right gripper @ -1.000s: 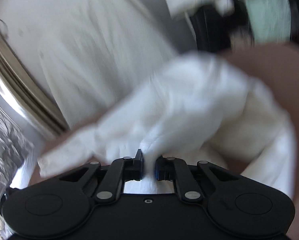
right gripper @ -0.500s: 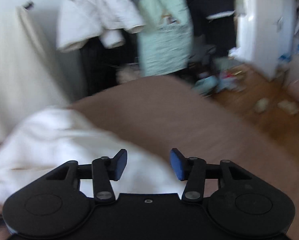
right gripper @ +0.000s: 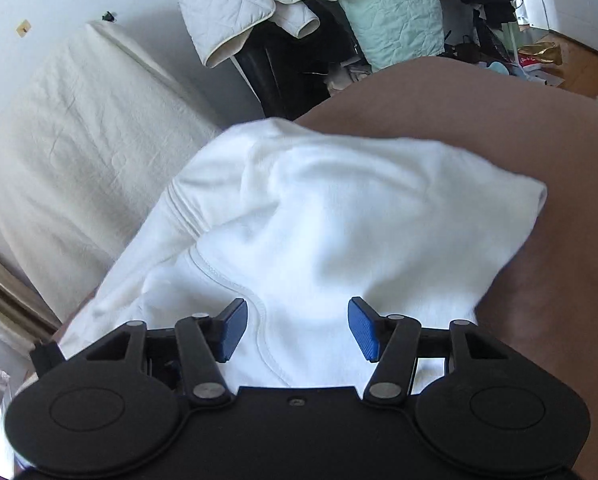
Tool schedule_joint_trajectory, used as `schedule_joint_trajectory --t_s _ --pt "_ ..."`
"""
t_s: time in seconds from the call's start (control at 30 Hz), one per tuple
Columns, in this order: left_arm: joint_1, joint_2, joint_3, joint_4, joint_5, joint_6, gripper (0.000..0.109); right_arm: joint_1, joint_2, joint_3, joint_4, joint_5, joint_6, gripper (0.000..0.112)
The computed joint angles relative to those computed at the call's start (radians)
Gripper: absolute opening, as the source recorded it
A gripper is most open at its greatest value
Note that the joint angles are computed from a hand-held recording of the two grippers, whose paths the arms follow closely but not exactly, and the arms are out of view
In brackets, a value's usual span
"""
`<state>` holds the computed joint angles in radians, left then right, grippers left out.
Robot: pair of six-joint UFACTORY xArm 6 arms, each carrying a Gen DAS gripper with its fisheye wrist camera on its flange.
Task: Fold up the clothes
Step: 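Grasp the sweatshirt body with the left gripper and pull it flat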
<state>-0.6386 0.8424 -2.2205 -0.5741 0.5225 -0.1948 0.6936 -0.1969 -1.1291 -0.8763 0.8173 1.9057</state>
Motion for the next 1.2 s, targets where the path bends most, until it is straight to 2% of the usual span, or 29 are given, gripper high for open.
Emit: schedule_joint_trajectory --t_s 0.07,0.13,0.2,0.27,0.3,0.37,0.4,0.43,0.5,0.57,0.6,0.67,0.77,0.8,0.87,0.93,1.0,1.07,1.1,1.17,1.2 --pt "-0.014 -0.053 0.068 0.168 -0.069 -0.048 0.018 -0.006 0.025 -0.022 -0.002 0.017 -0.026 0.061" --pt "-0.024 -0.134 0.176 0.31 -0.2 -0.094 0.018 -0.017 0.024 -0.019 -0.031 0.019 -0.037 0.061" --pt "-0.009 -0.218 0.267 0.495 -0.277 -0.209 0.018 -0.014 0.005 -0.003 -0.083 0.026 -0.007 0.061" --pt "0.014 -0.24 0.237 0.704 -0.253 -0.32 0.018 -0.012 -0.019 0.018 -0.125 0.014 0.02 0.061" --pt "0.024 -0.233 0.179 0.806 -0.189 -0.355 0.017 -0.023 -0.02 0.024 -0.128 -0.022 0.019 0.061" --pt "0.045 -0.216 0.069 0.907 -0.075 -0.336 0.017 -0.051 -0.013 0.032 -0.105 -0.118 -0.02 0.062" --pt "0.059 -0.226 0.05 0.968 -0.053 -0.349 0.017 -0.066 -0.006 0.034 -0.074 -0.177 -0.064 0.062" --pt "0.071 -0.266 0.072 1.05 -0.032 -0.403 0.017 -0.081 0.002 0.035 -0.037 -0.233 -0.113 0.062" --pt "0.098 -0.353 0.136 1.241 -0.018 -0.536 0.017 -0.085 0.013 0.033 -0.023 -0.291 -0.164 0.062" --pt "0.119 -0.474 0.265 1.373 -0.028 -0.671 0.017 -0.087 0.021 0.026 -0.013 -0.331 -0.191 0.062" --pt "0.126 -0.538 0.339 1.378 -0.032 -0.699 0.018 -0.09 0.025 0.022 -0.008 -0.352 -0.206 0.062" --pt "0.135 -0.602 0.442 1.264 -0.019 -0.628 0.019 -0.087 0.038 0.007 -0.006 -0.364 -0.23 0.062" --pt "0.151 -0.537 0.408 0.954 0.154 -0.394 0.023 -0.069 0.077 -0.047 0.013 -0.304 -0.291 0.062" --pt "0.159 -0.518 0.402 0.887 0.198 -0.361 0.024 -0.064 0.091 -0.066 0.03 -0.293 -0.322 0.062" --pt "0.182 -0.522 0.444 0.839 0.2 -0.332 0.026 -0.066 0.112 -0.088 0.079 -0.312 -0.402 0.062" --pt "0.194 -0.486 0.385 0.815 0.251 -0.281 0.026 -0.074 0.147 -0.112 0.133 -0.345 -0.494 0.063" --pt "0.207 -0.388 0.187 0.74 0.347 -0.175 0.026 -0.085 0.193 -0.144 0.197 -0.375 -0.604 0.063" --pt "0.251 -0.324 0.003 0.638 0.454 -0.126 0.026 -0.075 0.25 -0.194 0.271 -0.32 -0.726 0.062" --pt "0.272 -0.318 -0.035 0.597 0.462 -0.11 0.026 -0.073 0.263 -0.206 0.299 -0.314 -0.755 0.062" --pt "0.297 -0.382 0.016 0.591 0.486 -0.051 0.026 -0.069 0.285 -0.227 0.355 -0.307 -0.806 0.062" --pt "0.306 -0.445 0.103 0.602 0.46 -0.014 0.026 -0.067 0.296 -0.238 0.383 -0.303 -0.831 0.062"
